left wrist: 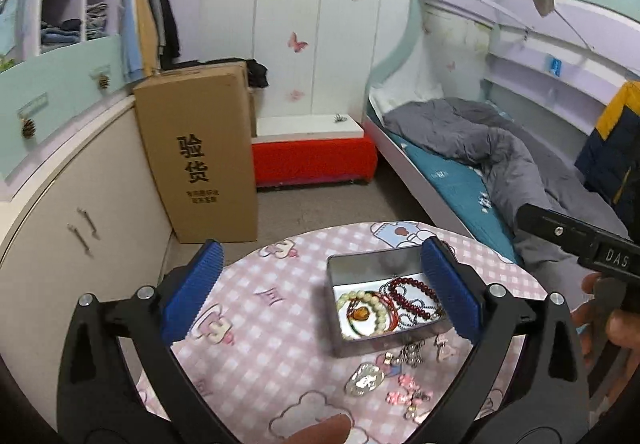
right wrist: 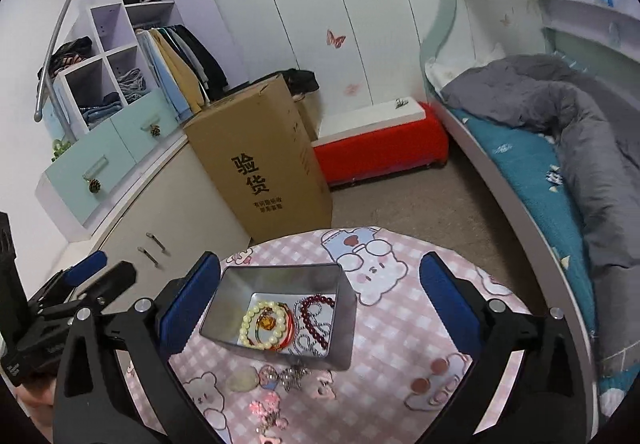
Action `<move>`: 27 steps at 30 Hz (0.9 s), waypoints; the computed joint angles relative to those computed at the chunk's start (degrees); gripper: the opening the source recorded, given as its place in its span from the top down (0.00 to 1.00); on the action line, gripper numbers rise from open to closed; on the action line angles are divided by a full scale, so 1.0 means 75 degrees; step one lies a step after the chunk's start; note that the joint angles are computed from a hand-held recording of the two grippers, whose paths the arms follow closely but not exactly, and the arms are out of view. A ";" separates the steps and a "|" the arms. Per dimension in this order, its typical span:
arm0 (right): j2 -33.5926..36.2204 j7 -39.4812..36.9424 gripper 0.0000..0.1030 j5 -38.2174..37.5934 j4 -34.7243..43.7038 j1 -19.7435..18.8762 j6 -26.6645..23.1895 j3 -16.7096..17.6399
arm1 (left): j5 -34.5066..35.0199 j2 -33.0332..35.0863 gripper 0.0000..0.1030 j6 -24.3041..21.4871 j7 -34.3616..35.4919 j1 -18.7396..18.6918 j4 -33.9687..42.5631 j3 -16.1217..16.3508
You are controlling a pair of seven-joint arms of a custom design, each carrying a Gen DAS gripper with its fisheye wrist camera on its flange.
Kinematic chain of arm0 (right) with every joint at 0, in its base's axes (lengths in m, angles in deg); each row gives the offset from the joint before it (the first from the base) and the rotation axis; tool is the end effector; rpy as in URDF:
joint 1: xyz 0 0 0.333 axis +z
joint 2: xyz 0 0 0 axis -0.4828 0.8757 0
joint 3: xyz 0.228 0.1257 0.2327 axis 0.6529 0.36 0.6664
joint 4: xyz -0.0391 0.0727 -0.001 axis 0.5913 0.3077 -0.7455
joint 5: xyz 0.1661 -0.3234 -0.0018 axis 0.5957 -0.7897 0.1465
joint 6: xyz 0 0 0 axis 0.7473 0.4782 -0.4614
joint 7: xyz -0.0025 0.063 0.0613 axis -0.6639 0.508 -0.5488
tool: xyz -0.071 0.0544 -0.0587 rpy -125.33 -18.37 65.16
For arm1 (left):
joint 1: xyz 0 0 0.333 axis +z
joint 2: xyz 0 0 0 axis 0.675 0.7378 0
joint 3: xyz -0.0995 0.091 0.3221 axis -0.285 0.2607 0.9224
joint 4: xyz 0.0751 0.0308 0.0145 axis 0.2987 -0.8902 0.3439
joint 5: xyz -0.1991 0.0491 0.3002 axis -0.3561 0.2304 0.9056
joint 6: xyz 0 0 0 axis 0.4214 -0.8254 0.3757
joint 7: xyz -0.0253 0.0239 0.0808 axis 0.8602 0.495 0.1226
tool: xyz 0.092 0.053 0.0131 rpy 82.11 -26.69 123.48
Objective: Organize jewelry
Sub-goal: 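Withdraw both tools from the box toward the remaining charms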
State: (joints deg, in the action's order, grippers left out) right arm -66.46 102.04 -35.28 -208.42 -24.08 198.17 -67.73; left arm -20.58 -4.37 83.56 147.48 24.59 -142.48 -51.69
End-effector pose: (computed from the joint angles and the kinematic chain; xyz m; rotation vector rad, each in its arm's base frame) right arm 0.4050 0.2469 0.6369 -1.4722 1.6107 -0.4968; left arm 0.4157 -0.0151 0.6434 -1.4856 1.7950 -1.0428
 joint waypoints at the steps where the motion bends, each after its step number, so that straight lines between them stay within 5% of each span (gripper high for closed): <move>1: -0.0153 0.0156 0.07 -0.0155 -0.0034 -0.0154 -0.0111 0.0159 | 0.0028 -0.0127 0.06 0.0043 -0.0037 0.0084 -0.0094 -0.0044; 14: -0.1897 0.0687 0.07 -0.0781 -0.0336 -0.0744 -0.0843 0.1235 | 0.0969 -0.2424 0.06 -0.0009 -0.0998 0.0778 -0.1368 -0.0137; 27: -0.3672 0.0614 0.07 -0.0237 -0.0880 -0.1145 -0.1159 0.2006 | 0.1762 -0.4331 0.06 -0.0399 -0.1560 0.0929 -0.2312 -0.0037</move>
State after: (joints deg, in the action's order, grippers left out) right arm -94.00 106.64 -37.06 -215.02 -32.67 189.48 -52.69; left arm -7.36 -36.85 80.57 135.78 31.56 -159.82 -51.96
